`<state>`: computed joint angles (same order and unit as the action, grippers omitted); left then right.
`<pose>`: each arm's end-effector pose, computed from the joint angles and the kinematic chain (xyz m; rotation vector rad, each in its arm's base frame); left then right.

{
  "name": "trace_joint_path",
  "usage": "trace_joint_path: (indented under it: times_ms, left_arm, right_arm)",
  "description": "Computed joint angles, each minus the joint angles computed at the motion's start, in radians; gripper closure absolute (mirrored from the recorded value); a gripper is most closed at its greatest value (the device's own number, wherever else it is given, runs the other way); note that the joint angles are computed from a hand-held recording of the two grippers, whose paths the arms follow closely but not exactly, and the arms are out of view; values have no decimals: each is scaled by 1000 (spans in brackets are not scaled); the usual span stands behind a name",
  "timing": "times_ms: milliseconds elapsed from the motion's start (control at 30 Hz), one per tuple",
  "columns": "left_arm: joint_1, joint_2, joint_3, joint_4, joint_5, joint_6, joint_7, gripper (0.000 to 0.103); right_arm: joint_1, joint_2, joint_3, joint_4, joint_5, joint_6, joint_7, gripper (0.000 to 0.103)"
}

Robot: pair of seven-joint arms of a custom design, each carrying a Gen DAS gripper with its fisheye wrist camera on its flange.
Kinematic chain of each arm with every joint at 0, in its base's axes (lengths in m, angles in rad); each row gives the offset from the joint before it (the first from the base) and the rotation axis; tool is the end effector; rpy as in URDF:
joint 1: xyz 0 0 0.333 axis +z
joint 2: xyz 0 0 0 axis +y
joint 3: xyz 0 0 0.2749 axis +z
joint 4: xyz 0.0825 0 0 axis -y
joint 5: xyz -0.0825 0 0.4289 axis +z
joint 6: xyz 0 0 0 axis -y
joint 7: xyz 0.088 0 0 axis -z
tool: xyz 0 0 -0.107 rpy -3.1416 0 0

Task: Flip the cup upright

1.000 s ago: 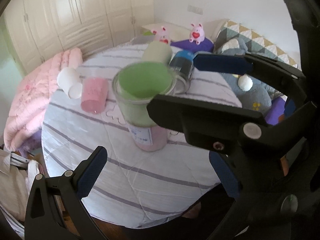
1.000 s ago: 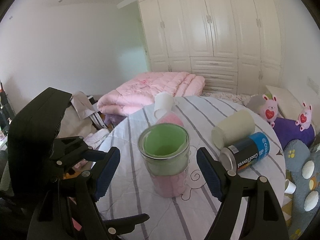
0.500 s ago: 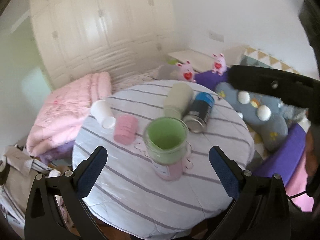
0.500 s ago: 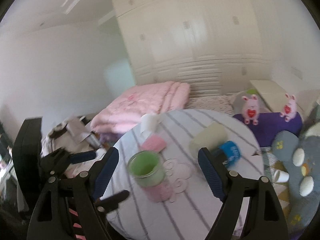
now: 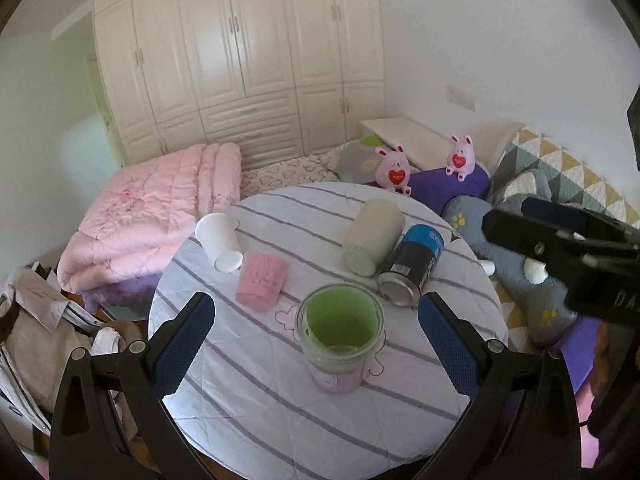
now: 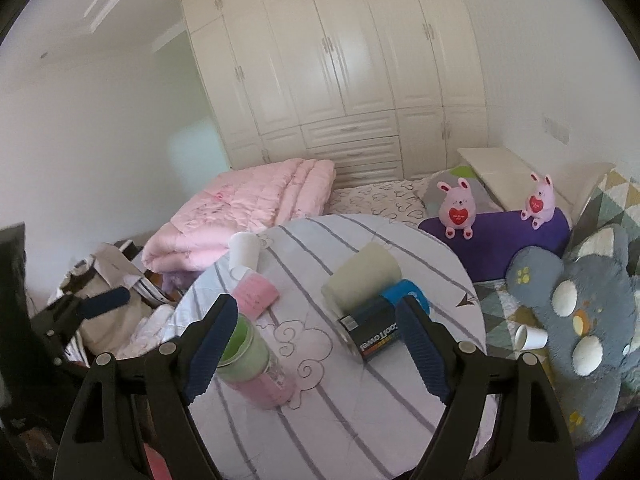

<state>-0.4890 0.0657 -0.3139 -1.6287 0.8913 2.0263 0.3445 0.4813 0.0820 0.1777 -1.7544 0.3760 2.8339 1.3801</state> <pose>0.4917 -0.4371 0.5807 -1.7673 1.5123 -0.6176 0.5489 0.3962 0.5802 -1.8570 1.0476 -0.3076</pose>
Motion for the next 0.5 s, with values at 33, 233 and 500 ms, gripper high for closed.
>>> trace_joint_path:
  times_ms: [33, 233, 500]
  left_arm:
    - [3, 7, 2, 12, -14, 4, 7, 0]
    - [2, 37, 17, 59, -21, -13, 2, 0]
    - [2, 47, 28, 74, 28, -2, -32, 0]
  right_arm:
    - [0, 3, -2, 5, -9, -6, 7, 20]
    - [-1, 49, -6, 70, -29, -36, 19, 20]
    - [10, 84, -12, 104, -77, 17, 48, 20]
